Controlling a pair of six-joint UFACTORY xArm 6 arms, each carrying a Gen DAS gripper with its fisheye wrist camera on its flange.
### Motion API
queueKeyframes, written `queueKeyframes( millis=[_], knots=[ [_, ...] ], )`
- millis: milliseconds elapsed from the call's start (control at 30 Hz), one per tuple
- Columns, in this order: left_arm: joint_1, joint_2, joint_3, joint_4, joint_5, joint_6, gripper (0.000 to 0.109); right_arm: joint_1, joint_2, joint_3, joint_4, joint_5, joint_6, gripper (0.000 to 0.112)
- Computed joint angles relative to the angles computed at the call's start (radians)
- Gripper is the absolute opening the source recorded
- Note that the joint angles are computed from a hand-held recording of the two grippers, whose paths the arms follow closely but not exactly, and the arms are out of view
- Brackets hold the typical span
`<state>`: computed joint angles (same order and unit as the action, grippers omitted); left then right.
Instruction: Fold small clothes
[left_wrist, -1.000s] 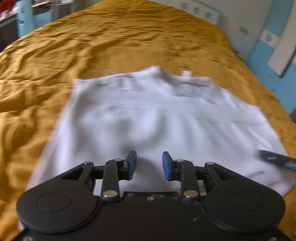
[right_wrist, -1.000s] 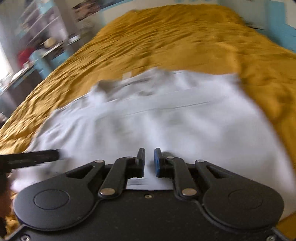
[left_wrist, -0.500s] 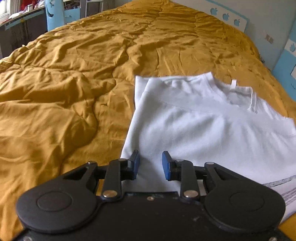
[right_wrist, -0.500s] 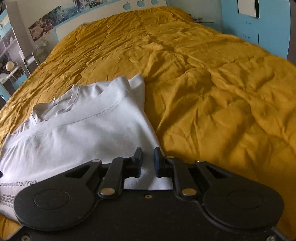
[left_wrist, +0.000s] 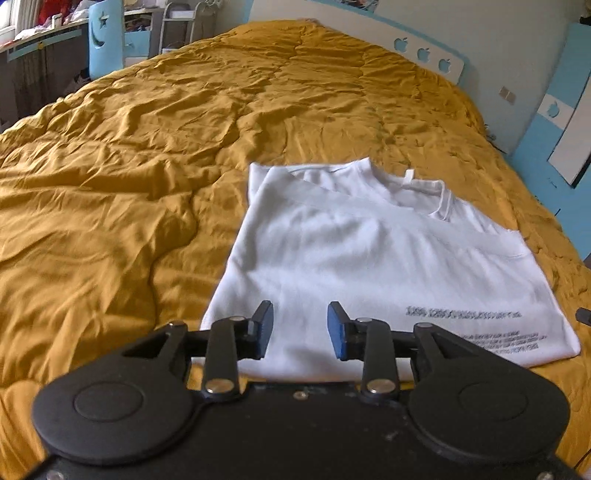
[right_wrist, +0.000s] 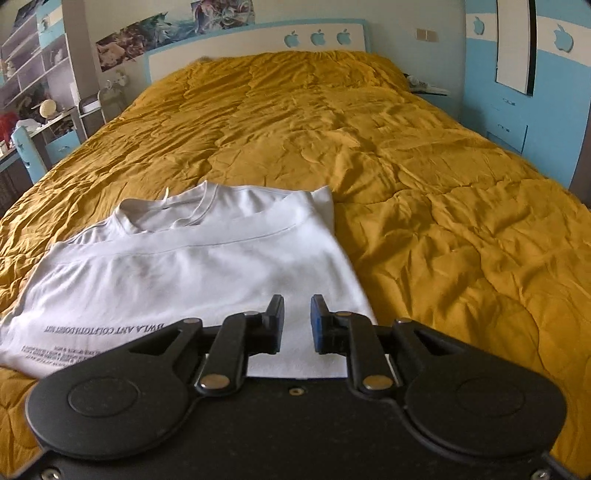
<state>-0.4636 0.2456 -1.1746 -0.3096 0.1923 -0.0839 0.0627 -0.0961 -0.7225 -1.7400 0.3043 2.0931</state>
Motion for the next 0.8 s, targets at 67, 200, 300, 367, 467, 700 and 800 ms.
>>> queueKeyframes(
  millis=[67,200,300,367,467,700,800],
  knots=[
    [0.01,0.009,0.01,0.013,-0.001,-0.035,0.033,0.006,0.0,0.014,0.015,0.019,-0.001,0.016],
    [0.019,0.02,0.038,-0.169,-0.012,0.102,0.034,-0.035,0.028,0.048,0.04,0.011,0.04,0.016],
    [0.013,0.021,0.047,-0.293,-0.024,0.207,0.034,-0.08,0.052,0.061,-0.044,-0.033,0.151,0.01],
    [0.01,0.019,0.052,-0.284,-0.032,0.193,0.034,-0.081,0.051,0.063,-0.069,-0.034,0.185,0.01],
    [0.008,0.022,0.054,-0.278,-0.041,0.198,0.034,-0.045,0.039,0.069,0.074,0.02,0.053,0.01],
    [0.009,0.004,0.068,-0.27,-0.044,0.174,0.034,0.135,0.028,0.004,0.112,0.13,-0.003,0.014],
    [0.007,-0.054,0.135,-0.153,-0.091,0.041,0.034,0.201,0.107,-0.098,0.047,0.085,0.015,0.014]
  ],
)
